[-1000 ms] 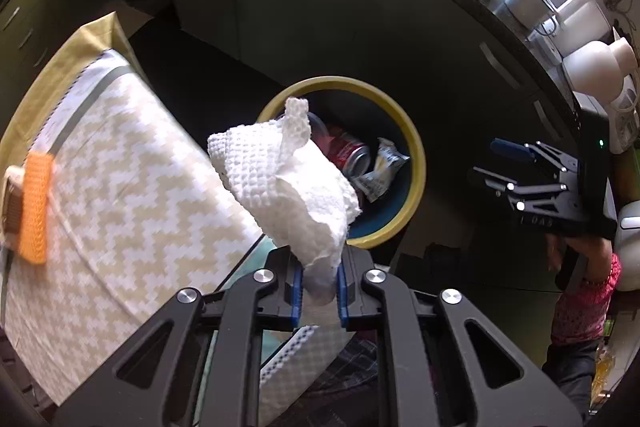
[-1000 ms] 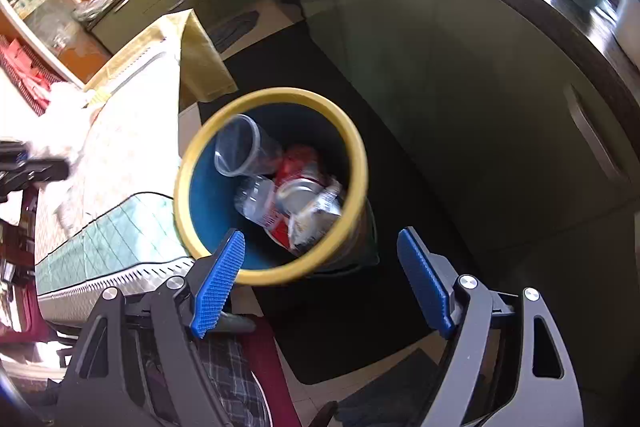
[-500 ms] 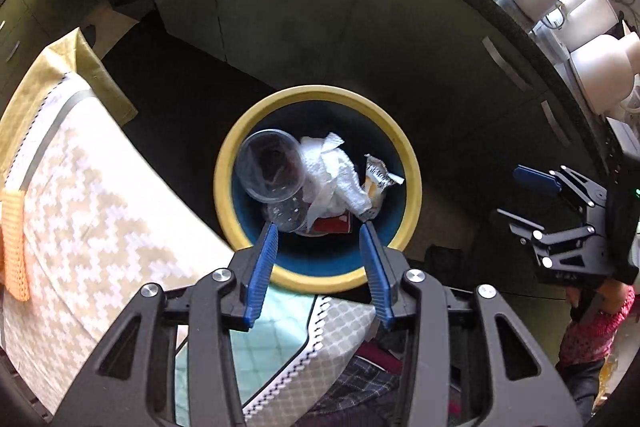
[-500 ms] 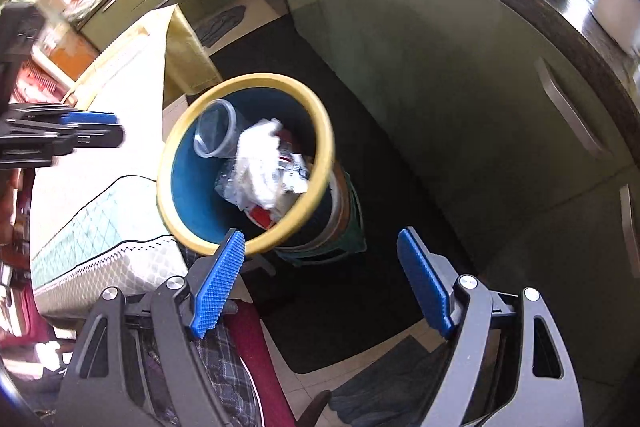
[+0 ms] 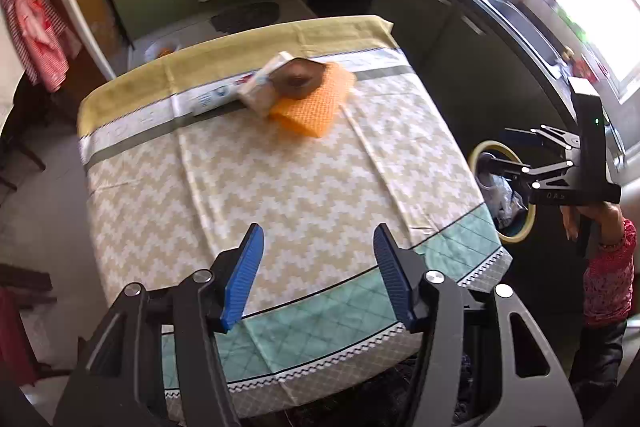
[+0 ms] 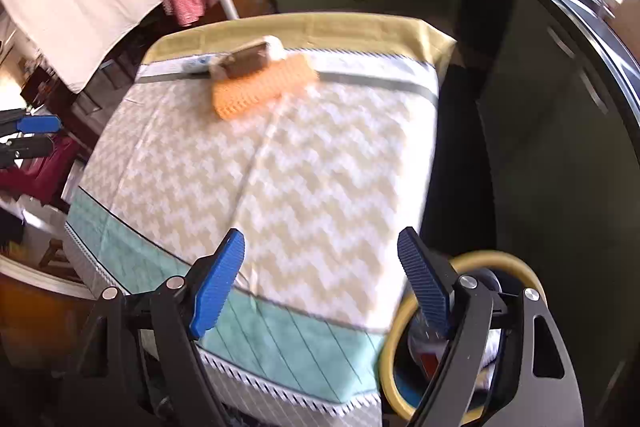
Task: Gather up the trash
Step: 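Grasp the brown square plastic tray with the right gripper, then lift the brown tray toward the bin with the right gripper while the left grasps the orange foam mesh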
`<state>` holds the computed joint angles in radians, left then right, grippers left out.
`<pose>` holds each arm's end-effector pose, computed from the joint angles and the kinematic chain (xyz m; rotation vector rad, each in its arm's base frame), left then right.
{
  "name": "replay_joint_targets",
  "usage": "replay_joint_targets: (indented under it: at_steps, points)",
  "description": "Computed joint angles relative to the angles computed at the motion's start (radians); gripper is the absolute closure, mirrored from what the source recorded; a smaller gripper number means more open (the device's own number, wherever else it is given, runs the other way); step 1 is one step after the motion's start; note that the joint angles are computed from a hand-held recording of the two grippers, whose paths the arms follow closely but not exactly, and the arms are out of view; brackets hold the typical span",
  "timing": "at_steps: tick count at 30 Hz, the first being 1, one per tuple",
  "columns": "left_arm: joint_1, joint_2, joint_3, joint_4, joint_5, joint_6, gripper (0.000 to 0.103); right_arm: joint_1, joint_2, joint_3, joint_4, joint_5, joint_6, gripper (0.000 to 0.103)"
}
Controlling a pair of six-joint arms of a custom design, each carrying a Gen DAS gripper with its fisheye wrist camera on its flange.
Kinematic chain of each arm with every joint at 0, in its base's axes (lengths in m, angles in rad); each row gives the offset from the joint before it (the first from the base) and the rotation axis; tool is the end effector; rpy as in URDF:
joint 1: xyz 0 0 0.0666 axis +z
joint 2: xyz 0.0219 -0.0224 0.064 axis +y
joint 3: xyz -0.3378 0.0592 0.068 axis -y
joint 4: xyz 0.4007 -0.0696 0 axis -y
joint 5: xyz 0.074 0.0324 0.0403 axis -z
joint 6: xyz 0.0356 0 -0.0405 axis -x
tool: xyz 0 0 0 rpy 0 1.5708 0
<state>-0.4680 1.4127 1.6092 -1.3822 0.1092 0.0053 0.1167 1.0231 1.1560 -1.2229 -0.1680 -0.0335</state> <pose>0.4173 -0.2157 0.4517 0.6662 2.6989 -0.2747 0.3485 0.0464 0.4107 -0.1656 2.6574 0.2725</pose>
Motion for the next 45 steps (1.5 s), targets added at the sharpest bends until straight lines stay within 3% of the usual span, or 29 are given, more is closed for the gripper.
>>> replay_joint_targets:
  at_steps: [3, 7, 11, 14, 17, 23, 24, 30, 35, 39, 45]
  points:
    - [0.092, -0.029, -0.047, 0.004, 0.028, -0.016, 0.048, 0.105, 0.212, 0.185, 0.034, 0.017, -0.024, 0.025]
    - [0.165, -0.022, -0.073, -0.002, 0.067, -0.057, 0.048, 0.198, 0.469, 0.446, -0.010, 0.079, -0.016, 0.025]
    - [0.200, -0.009, -0.088, -0.001, 0.090, -0.089, 0.048, 0.230, 0.713, 0.711, -0.126, 0.174, 0.010, 0.024]
    - [0.216, 0.007, -0.092, 0.000, 0.104, -0.106, 0.048, 0.220, 0.869, 0.886, -0.233, 0.171, 0.008, 0.022]
    - [0.233, 0.024, -0.092, -0.004, 0.113, -0.119, 0.048, 0.213, 0.994, 1.026, -0.332, 0.166, 0.007, 0.021]
    - [0.256, 0.056, -0.090, -0.006, 0.123, -0.131, 0.048, 0.213, 1.122, 1.170, -0.413, 0.162, 0.017, 0.025]
    - [0.258, 0.059, -0.090, -0.006, 0.124, -0.131, 0.048, 0.213, 1.132, 1.181, -0.423, 0.164, 0.013, 0.034]
    - [0.246, 0.077, -0.082, -0.007, 0.125, -0.134, 0.048, 0.208, 1.066, 1.087, -0.376, 0.152, 0.006, 0.035]
    - [0.191, 0.123, -0.023, -0.006, 0.107, -0.139, 0.048, 0.183, 0.890, 0.900, -0.295, 0.108, -0.010, 0.035]
    - [0.120, 0.212, 0.087, -0.010, 0.084, -0.158, 0.048, 0.152, 0.729, 0.742, -0.258, 0.117, -0.013, 0.035]
    - [0.029, 0.444, 0.360, -0.033, 0.052, -0.190, 0.041, 0.097, 0.501, 0.524, -0.255, 0.136, -0.015, 0.034]
